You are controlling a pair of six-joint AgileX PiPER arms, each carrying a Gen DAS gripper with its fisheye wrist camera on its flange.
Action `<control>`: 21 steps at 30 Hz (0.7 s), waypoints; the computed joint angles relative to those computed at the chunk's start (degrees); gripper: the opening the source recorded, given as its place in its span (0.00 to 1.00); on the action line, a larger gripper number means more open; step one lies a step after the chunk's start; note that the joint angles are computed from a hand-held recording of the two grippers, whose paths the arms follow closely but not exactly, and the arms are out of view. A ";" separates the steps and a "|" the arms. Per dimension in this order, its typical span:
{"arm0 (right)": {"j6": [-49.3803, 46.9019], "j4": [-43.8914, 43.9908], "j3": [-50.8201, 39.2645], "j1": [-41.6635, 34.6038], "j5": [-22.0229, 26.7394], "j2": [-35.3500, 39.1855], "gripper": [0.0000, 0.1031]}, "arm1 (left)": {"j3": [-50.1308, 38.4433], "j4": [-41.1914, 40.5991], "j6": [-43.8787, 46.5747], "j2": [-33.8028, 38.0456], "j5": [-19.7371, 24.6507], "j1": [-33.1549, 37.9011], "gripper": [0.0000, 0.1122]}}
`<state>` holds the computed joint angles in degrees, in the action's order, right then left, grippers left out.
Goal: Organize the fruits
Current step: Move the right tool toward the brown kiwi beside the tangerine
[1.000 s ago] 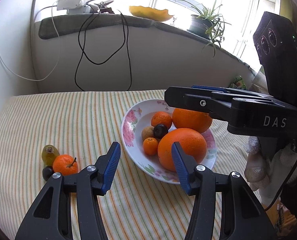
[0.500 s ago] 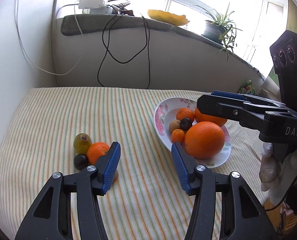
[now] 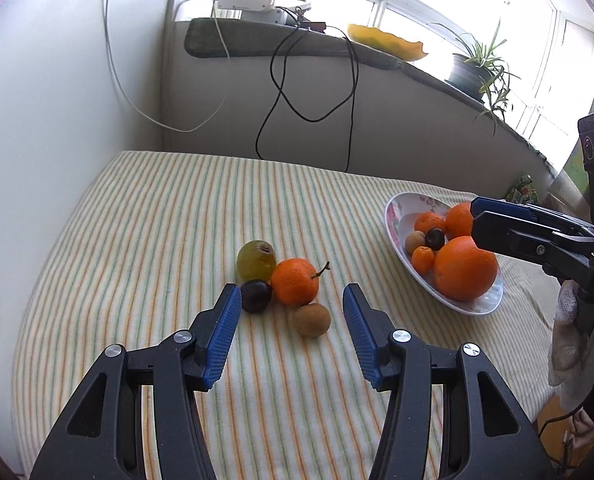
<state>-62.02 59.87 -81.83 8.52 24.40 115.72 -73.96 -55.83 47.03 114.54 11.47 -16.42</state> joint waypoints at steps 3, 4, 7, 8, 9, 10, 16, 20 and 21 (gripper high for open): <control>0.62 -1.75 -0.66 0.96 0.01 0.53 0.75 | 1.17 -2.92 3.38 -0.21 -0.08 0.85 0.46; 0.90 -2.33 -1.08 1.20 0.19 0.78 0.75 | 1.54 -3.67 4.27 -0.30 -0.10 1.07 0.46; 2.18 -4.42 -2.58 1.86 0.69 1.57 0.75 | 2.01 -5.25 6.02 -0.13 0.14 1.76 0.46; 2.51 -4.93 -3.06 2.08 0.90 1.83 0.75 | 2.16 -5.87 6.73 -0.04 0.28 2.02 0.46; 3.09 -5.71 -3.59 2.33 1.05 2.12 0.75 | 2.35 -6.84 7.84 0.04 0.48 2.30 0.46; 3.81 -6.68 -4.27 2.55 1.26 2.45 0.75 | 2.21 -7.06 8.21 0.26 0.79 2.53 0.46; 5.69 -9.06 -6.20 3.65 2.77 4.09 0.75 | 2.03 -10.59 12.07 1.10 2.81 4.21 0.46; 4.18 -7.91 -5.01 4.77 2.40 4.59 0.75 | 0.41 -9.49 11.41 2.28 4.38 5.00 0.40; 3.44 -7.42 -4.58 5.00 2.41 4.73 0.75 | -0.03 -8.92 11.26 2.55 4.74 5.15 0.38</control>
<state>-58.58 52.46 -86.40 13.52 26.82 120.45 -73.98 -64.75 58.29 117.09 16.20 -11.27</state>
